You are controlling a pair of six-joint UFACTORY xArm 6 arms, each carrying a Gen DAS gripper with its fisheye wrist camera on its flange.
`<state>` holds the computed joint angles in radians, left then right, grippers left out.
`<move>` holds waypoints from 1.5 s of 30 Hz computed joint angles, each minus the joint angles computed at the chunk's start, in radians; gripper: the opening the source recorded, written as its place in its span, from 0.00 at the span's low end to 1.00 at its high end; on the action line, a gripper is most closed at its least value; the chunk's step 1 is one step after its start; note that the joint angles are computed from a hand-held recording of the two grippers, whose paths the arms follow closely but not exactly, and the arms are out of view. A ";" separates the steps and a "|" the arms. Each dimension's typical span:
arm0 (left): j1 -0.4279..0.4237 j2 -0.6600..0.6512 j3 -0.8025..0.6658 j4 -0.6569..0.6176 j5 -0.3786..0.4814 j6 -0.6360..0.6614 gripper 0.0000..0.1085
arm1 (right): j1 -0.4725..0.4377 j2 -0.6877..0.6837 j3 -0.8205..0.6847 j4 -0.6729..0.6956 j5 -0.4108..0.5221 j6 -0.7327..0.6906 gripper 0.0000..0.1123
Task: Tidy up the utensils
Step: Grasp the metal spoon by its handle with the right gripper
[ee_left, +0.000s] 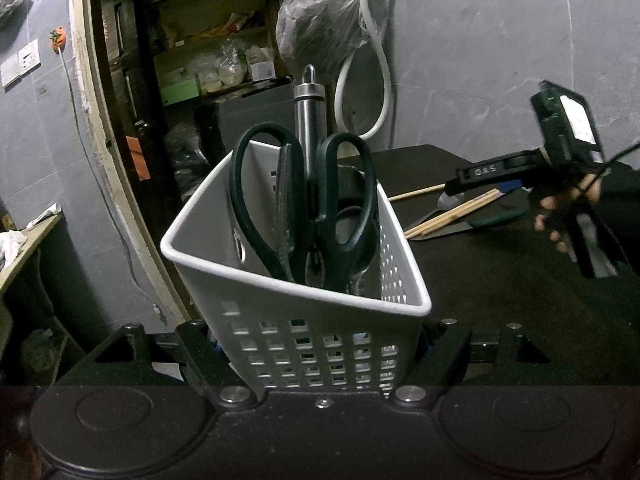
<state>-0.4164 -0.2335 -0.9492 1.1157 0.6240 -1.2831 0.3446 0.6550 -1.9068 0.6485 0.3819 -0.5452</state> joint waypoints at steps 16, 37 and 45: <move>-0.005 0.011 -0.016 -0.019 0.016 0.018 0.74 | -0.007 0.210 -0.305 -0.190 0.112 0.094 0.89; -0.005 0.010 -0.016 -0.020 0.016 0.021 0.74 | 0.015 0.119 -0.120 -0.090 -0.020 -0.088 0.31; -0.005 0.012 -0.017 -0.020 0.016 0.022 0.74 | 0.011 0.072 -0.049 -0.013 -0.043 -0.087 0.19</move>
<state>-0.4215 -0.2219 -0.9662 1.0954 0.6403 -1.2607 0.3554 0.7269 -1.9555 0.6358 0.3385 -0.6327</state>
